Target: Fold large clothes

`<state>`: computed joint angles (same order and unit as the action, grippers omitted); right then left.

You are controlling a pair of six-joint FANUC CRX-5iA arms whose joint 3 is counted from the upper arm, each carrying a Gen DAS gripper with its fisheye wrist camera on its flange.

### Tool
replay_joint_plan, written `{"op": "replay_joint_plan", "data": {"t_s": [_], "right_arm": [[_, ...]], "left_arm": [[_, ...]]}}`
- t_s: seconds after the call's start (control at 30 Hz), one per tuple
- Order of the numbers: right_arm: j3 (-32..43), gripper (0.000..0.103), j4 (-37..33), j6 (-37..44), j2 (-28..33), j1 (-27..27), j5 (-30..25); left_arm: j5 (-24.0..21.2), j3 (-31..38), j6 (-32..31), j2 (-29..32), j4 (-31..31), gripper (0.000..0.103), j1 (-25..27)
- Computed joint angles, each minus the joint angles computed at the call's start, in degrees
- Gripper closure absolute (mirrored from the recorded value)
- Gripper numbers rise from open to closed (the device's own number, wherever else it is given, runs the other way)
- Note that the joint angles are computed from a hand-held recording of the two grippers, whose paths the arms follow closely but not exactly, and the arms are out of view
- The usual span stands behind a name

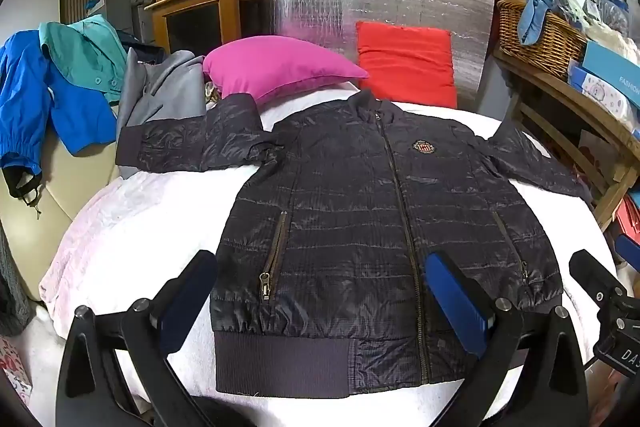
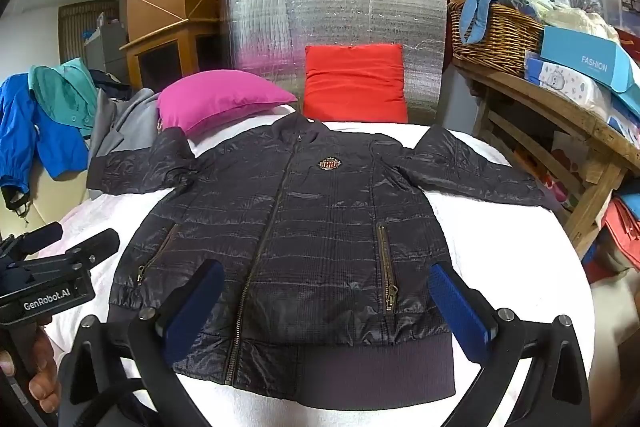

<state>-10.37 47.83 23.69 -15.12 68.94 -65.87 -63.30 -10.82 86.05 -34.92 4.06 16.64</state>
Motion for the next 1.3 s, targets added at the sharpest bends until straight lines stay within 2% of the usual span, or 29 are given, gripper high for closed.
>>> {"op": "replay_joint_plan", "data": {"t_s": [0.3,0.37,0.63,1.03,1.3], "right_arm": [[-0.01,0.0,0.82,-0.1,-0.25,0.25,0.09],[0.11,0.0,0.64,0.03,-0.17,0.28,-0.03],[0.08,0.0,0.54,0.08,-0.16,0.17,0.26],[-0.25,0.0,0.05,0.08,-0.15,-0.12,0.7],[-0.23,0.0,0.34,-0.14,-0.03,-0.41,1.19]], "left_arm": [[-0.37,1.51,2.13,1.35,-1.44,0.0,-1.35],[0.91,0.37,0.67,0.3,-0.54,0.0,-0.34],[-0.08,0.4,0.18,-0.12,-0.54,0.0,0.02],[2.24,0.45,1.4,-0.06,-4.65,0.0,-2.62],[2.16,-0.21,1.53,-0.02,-2.71,0.0,-1.51]]}}
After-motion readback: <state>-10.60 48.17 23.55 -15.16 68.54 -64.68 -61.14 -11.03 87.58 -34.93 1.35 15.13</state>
